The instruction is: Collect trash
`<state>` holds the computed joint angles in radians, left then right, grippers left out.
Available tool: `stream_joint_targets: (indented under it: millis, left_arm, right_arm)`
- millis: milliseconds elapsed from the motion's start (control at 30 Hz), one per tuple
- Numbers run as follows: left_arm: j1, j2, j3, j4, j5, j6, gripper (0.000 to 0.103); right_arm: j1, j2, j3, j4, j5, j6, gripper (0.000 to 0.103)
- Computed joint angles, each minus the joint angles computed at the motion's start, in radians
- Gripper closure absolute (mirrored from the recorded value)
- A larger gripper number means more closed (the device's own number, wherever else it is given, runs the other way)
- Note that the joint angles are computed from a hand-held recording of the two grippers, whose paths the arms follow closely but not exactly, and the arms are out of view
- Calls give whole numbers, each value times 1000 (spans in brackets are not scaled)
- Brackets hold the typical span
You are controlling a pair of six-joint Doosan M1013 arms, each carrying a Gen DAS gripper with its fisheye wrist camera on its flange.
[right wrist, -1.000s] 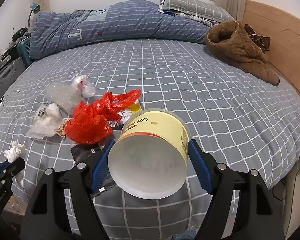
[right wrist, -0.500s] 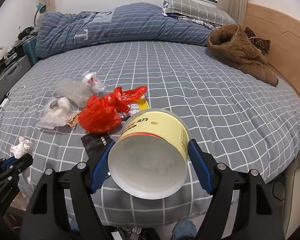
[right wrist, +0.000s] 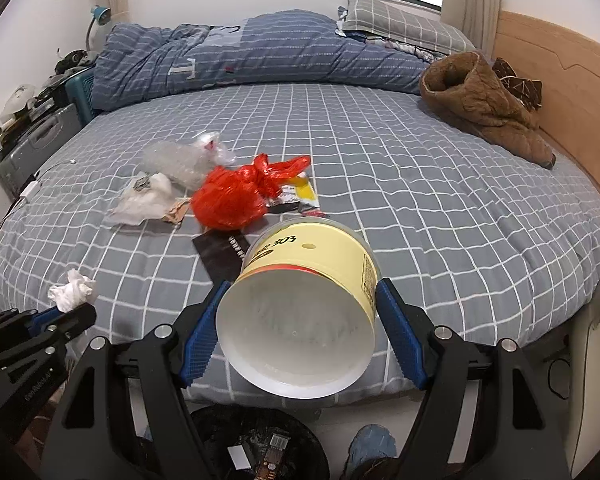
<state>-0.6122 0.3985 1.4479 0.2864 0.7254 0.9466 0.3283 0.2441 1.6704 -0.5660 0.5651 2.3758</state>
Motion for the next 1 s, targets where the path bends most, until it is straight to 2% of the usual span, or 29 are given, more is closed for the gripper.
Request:
stream_joint_targets:
  millis: [600, 1000]
  left_arm:
    - [-28, -78, 127, -7, -10, -35, 87]
    - [-57, -110, 176, 19, 49, -79, 87]
  right_arm:
    - [51, -65, 97, 37, 1, -15, 32]
    - [92, -94, 150, 115, 36, -76, 32]
